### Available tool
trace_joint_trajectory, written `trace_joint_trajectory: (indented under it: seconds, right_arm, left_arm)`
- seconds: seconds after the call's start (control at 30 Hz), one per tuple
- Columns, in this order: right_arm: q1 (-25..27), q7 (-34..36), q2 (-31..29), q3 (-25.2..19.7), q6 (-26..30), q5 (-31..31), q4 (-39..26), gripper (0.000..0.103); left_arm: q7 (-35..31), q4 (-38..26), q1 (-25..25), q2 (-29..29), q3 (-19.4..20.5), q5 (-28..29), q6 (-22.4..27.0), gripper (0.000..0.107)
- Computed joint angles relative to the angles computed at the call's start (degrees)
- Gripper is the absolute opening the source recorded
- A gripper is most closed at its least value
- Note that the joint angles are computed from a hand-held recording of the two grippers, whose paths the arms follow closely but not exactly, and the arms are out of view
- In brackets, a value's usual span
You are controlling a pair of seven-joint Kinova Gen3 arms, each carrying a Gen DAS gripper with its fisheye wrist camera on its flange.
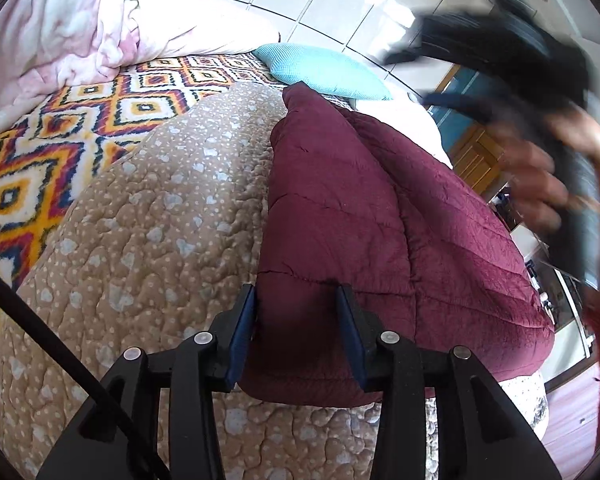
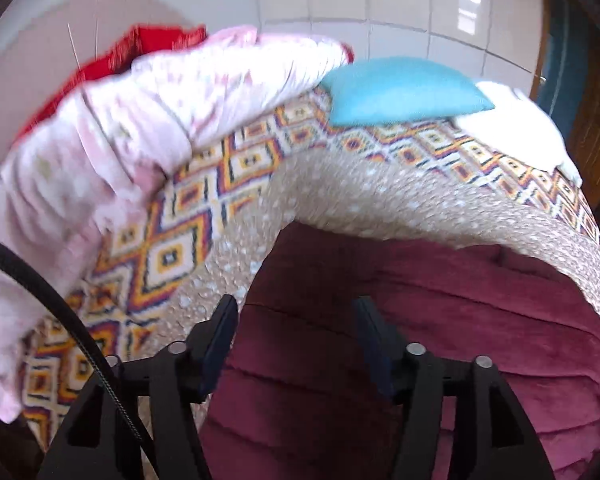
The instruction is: Fold large clothes
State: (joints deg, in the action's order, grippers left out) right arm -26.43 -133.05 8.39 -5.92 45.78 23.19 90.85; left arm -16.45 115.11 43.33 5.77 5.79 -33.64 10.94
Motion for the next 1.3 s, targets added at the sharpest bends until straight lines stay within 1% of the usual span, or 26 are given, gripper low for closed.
trace_joint_trajectory:
  seconds: [0.03,0.07,0.13,0.17,0.2,0.27,0.33,0.37,0.43,0.47,0.53,0.6,0.7,0.77,0.8,0.83,0.87,0.9,0.97,1.0,1.07,1.1,1.13,1.2,1.27,1.3]
  right_arm:
    - [-0.5,0.0,-2.1,1.1,0.1,0.1,1.4,0.067]
    - [0.1,-0.2,-4.7,1.1,1.0,0.7,3.2,0.067]
    - [2.6,-2.1,-9.3,-0.5,4.3,2.9,7.2,0.065]
    - [4.4,-3.3,-11.4,-1.3,6.2,3.9,9.7,0.052]
    - [5.3,-3.8,-12.8,-1.0,7.3,4.0,11.7,0.039]
    - [8.3,-6.4,-13.8,-1.5,8.5,5.7,15.5,0.038]
    - [11.0,-8.9,-12.8,-1.4,7.7,7.7,18.0,0.038]
    - [13.6,-9.9,-11.4,-1.6,6.2,8.5,18.9,0.038]
    - [17.8,-9.2,-7.6,-1.4,1.9,7.1,18.6,0.038]
    - [18.5,-8.4,-4.9,-0.1,0.7,5.5,17.4,0.038]
    - [16.7,-9.4,-0.2,3.2,-0.4,5.1,14.6,0.037]
    - [12.3,-12.8,3.7,7.0,0.1,8.5,12.3,0.036]
    - [11.0,-17.5,6.1,8.1,-0.8,13.2,11.8,0.036]
    - [11.2,-17.2,6.0,8.2,-1.2,13.7,12.1,0.034]
    - [11.4,-15.7,5.6,8.2,-0.7,13.0,11.9,0.035]
    - [10.6,-13.6,4.8,9.1,0.2,11.6,11.5,0.035]
    - [10.7,-11.8,3.4,9.2,0.3,10.1,11.6,0.039]
    - [11.7,-10.9,1.1,8.3,-0.6,9.2,12.8,0.048]
    - [12.8,-11.4,-4.2,6.1,-2.1,10.0,16.6,0.058]
    - [14.3,-11.8,-6.9,3.7,-1.5,11.1,18.1,0.060]
    - [15.6,-9.8,-12.2,1.9,-0.2,10.5,21.1,0.060]
    - [15.0,-9.0,-14.8,2.6,0.0,9.8,22.6,0.060]
    - [15.4,-9.1,-17.1,2.4,0.4,9.8,24.2,0.060]
    - [18.1,-11.2,-22.0,0.2,1.4,10.3,28.1,0.062]
    - [19.7,-11.7,-23.5,-0.2,1.1,10.5,30.7,0.062]
    - [20.8,-11.5,-22.7,-0.2,1.0,10.2,31.7,0.062]
  left_arm:
    - [-1.1,0.1,-0.7,-0.2,0.7,1.2,0.0,0.041]
    - [-2.1,0.0,-1.5,-0.2,1.2,2.4,0.0,0.042]
    - [-3.4,0.1,-2.2,-0.3,1.7,4.0,0.2,0.043]
    - [-3.4,0.1,-2.1,-0.4,1.6,4.1,0.3,0.044]
    - [-2.9,0.1,-1.7,-0.4,1.3,3.6,0.4,0.044]
    - [-0.3,-0.1,-0.2,-0.3,0.3,1.1,1.1,0.045]
    - [3.5,-0.3,1.5,-0.1,-0.6,-2.8,2.1,0.045]
    - [5.6,-0.5,2.2,0.1,-0.9,-5.1,2.8,0.046]
    - [9.6,-1.0,3.4,0.5,-1.0,-9.5,4.6,0.046]
    - [10.4,-1.4,3.2,0.9,-0.4,-10.6,5.4,0.047]
    - [10.2,-2.6,2.4,1.8,1.0,-10.4,7.1,0.047]
    - [9.4,-3.5,1.8,2.3,1.8,-9.4,8.2,0.047]
    - [9.8,-5.1,2.4,3.1,2.1,-9.8,10.8,0.047]
    - [9.9,-6.2,2.9,3.7,2.5,-10.0,12.8,0.049]
    - [10.6,-6.6,3.4,3.9,2.4,-10.5,13.8,0.050]
    - [11.7,-6.6,3.9,4.0,2.2,-11.4,14.2,0.051]
    - [12.6,-6.6,4.2,4.0,2.2,-12.1,14.3,0.051]
    - [13.4,-6.5,4.4,4.1,2.2,-12.8,14.5,0.051]
    - [14.1,-6.5,4.4,4.1,2.4,-13.6,14.8,0.051]
    - [14.4,-6.4,4.4,4.0,2.5,-13.9,14.8,0.051]
    - [15.1,-6.2,4.4,3.9,2.7,-14.5,14.9,0.051]
    - [15.5,-6.3,4.5,4.0,2.8,-15.0,15.2,0.051]
    - [15.9,-6.4,4.7,4.2,2.9,-15.6,15.6,0.051]
    - [16.6,-6.8,5.2,4.5,3.1,-16.7,16.8,0.051]
    - [17.1,-7.4,5.6,5.0,3.3,-17.6,18.1,0.052]
    - [17.3,-7.5,5.7,5.1,3.4,-17.9,18.5,0.053]
